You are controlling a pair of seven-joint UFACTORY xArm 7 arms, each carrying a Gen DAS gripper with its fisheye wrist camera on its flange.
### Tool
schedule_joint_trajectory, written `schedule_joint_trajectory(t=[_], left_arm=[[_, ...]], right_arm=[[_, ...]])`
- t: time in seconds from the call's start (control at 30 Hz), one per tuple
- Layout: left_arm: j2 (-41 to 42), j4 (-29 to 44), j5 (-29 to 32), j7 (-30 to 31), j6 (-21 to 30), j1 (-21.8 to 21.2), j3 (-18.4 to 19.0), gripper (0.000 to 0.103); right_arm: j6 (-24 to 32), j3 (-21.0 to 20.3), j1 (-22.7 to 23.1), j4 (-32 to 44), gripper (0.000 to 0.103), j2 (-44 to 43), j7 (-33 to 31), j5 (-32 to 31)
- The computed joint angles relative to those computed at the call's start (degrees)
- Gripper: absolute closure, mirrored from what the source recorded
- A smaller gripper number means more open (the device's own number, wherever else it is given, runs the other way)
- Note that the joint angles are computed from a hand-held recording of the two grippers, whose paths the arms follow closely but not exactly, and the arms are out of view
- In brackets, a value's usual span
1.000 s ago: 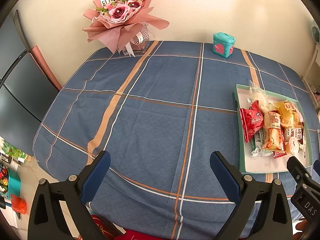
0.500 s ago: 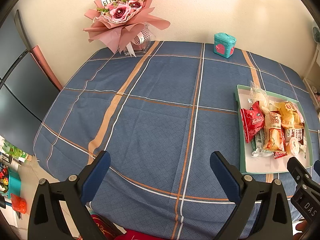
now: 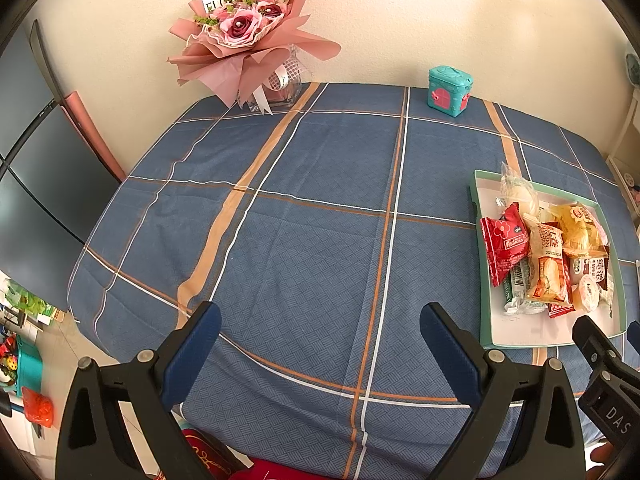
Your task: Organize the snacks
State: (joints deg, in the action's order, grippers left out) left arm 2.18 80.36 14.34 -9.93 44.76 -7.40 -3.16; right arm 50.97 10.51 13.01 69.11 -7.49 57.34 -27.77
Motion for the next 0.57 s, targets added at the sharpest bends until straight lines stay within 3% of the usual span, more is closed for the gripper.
schedule_joint_trajectory(t=[0.57], left_arm=[[-2.2, -2.4, 1.6, -1.5, -3.5, 0.1, -0.4, 0.003]], right_arm=[[0.2, -0.1, 0.1, 0.3, 0.000, 0.1, -0.1, 0.1]])
